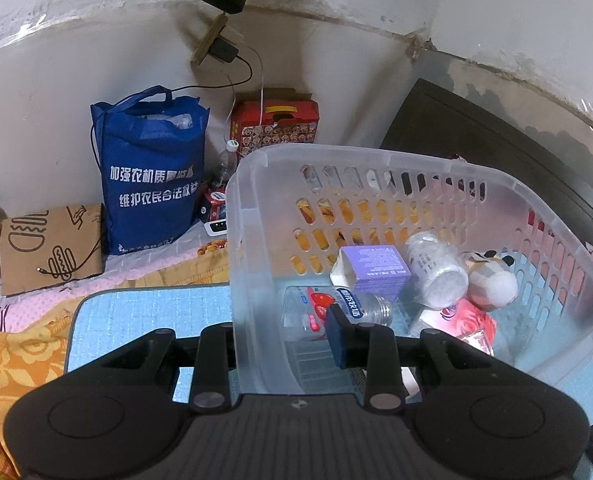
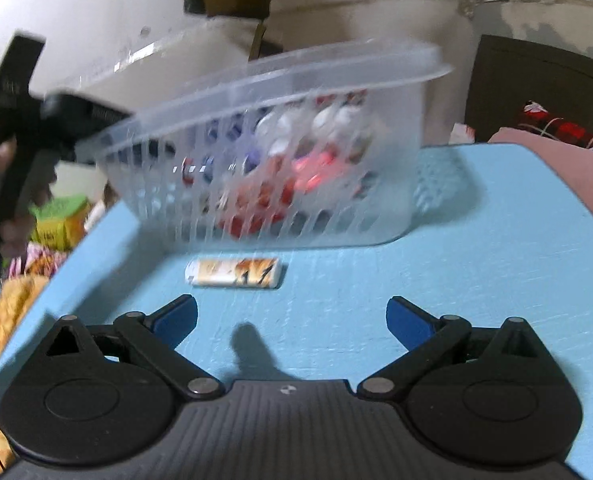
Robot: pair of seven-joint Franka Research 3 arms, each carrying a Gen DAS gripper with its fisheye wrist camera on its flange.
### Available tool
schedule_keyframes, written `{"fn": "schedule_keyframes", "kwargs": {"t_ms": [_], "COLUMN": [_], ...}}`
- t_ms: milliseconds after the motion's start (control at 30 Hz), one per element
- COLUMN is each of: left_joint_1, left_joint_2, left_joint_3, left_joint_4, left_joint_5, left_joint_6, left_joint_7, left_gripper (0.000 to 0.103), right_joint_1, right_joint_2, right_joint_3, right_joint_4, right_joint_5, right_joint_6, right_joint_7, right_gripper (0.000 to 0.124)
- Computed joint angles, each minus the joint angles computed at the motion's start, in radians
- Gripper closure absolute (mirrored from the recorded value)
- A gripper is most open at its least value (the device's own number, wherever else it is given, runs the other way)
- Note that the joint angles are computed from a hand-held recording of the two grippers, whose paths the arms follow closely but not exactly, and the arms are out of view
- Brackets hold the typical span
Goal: Organize objects
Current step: 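Grasp the white printed can with the right gripper and lift it, then carry the white can into the basket and open the right gripper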
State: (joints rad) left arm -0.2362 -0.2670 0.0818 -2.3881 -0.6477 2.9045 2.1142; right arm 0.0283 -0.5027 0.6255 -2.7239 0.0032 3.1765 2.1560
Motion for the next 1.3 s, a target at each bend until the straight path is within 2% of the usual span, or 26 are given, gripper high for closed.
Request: {"fn": "schedule_keyframes", "kwargs": {"t_ms": [33,200,367,667,933,1033,1300], "left_joint_1": [0.000,-0.003,-0.001,-0.001,0.000,0.001,0.002], "left_joint_2": [0.000,-0.001,0.000,0.001,0.001,0.001,0.000], "left_joint_3": [0.000,0.002,0.000,0.000,-0.001,-0.002,-0.005], "left_joint_4": [0.000,0.001,0.001,0.004,0.003,0.003,0.000], "left_joint_5": [-0.001,-0.010,-0.014,-0.025,-0.027,-0.025,-0.021], "left_joint_6": [0.000,-0.003,-0.001,-0.002,-0.003,-0.003,0.004], "left_joint_7": [-0.001,0.004,0.003,0.012,0.013,0.013,0.007], "left_gripper": [0.067,0.067,0.067,0.067,0.067,0.067,0.067], "right_joint_1": [0.008,-0.135,-0.323,-0.350,-0.433,-0.446,-0.434], "right_joint_2": [0.013,0.023,0.032,0.075,0.101,0.096,0.076], "right_joint_3": [-0.001,0.159,0.358,0.375,0.433,0.440,0.415], "right_joint_4": [0.015,0.103,0.208,0.254,0.291,0.291,0.266], "right_joint_5": [0.000,-0.104,-0.264,-0.390,-0.530,-0.579,-0.624], "right_joint_6": [-0.019,-0.122,-0.213,-0.229,-0.216,-0.202,-0.154], "right_joint_7": [-0.001,0.088,0.193,0.306,0.434,0.480,0.530], "right_gripper": [0.021,0.021,0.021,0.022,0.034,0.045,0.045]}}
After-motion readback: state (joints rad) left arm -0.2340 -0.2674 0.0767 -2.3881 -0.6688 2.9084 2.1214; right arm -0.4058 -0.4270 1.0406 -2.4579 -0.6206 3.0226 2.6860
